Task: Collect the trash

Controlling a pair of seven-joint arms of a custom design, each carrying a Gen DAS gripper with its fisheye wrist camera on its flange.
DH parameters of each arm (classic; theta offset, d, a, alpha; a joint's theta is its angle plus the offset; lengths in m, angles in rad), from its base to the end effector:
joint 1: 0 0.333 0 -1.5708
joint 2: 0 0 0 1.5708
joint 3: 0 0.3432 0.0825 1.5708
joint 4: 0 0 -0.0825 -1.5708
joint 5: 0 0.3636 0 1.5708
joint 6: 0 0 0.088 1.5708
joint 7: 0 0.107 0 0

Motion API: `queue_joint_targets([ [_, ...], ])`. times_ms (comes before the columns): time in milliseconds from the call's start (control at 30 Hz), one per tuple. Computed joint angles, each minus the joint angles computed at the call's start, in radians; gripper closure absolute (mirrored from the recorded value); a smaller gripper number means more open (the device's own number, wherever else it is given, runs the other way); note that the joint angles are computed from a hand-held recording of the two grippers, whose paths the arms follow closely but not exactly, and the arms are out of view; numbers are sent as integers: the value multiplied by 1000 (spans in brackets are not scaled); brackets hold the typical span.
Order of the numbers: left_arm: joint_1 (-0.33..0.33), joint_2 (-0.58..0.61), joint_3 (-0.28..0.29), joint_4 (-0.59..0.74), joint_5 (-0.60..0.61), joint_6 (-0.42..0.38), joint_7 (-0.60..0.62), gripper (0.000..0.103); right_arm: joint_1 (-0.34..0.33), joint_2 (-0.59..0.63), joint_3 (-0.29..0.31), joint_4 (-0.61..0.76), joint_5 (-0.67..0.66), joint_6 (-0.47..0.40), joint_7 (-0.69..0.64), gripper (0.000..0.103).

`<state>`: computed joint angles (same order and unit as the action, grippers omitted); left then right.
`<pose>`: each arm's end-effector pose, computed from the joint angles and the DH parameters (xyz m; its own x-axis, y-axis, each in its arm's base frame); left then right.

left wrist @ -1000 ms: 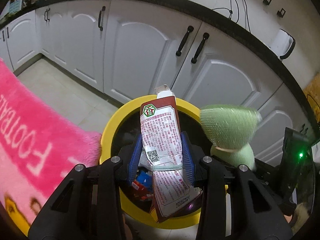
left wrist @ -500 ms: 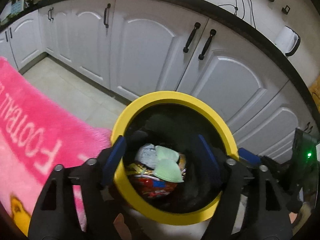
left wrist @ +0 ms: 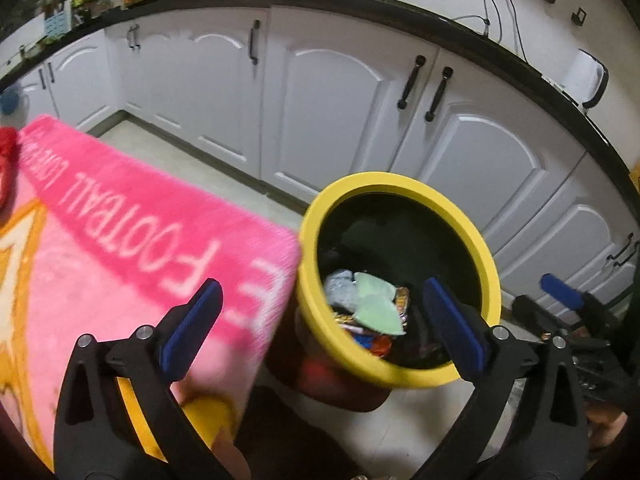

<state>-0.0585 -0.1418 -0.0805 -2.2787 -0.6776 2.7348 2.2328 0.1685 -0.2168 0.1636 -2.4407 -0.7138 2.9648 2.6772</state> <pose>0.5109 -0.0488 0.5130 -0.3079 -0.9369 0.1657 -0.7613 0.1382 -0.6335 0.4318 0.2000 0.4948 -0.0357 -0.9853 -0.1668 -0.7065 0.1429 -0.6931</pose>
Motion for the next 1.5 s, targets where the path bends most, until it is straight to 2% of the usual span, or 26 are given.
queue_joint_targets([
  [167,16,-66,19,-64,12,38,13,11,2,-30,46,22,-57,-44,54,6],
  [333,22,-140,53,-126,9,78,32,11,46,-40,58,59,-38,-82,60,6],
  [667,8,-273,129,-213,-8,165,71,11,62,-69,144,139,-195,-173,262,6],
  [900,-74,-368,214,-287,-62,276,149,11,79,-106,229,146,-477,-299,531,6],
  [1067,-214,-452,316,-377,-97,426,207,11,114,-132,289,127,-701,-422,720,6],
  [1267,-332,-527,411,-468,-36,552,206,11,193,-137,303,83,-761,-557,792,6],
  [1367,-362,-554,446,-508,-4,600,182,11,230,-137,300,71,-812,-601,831,6],
  [1500,-387,-590,494,-541,45,623,148,11,279,-134,286,63,-895,-633,859,6],
])
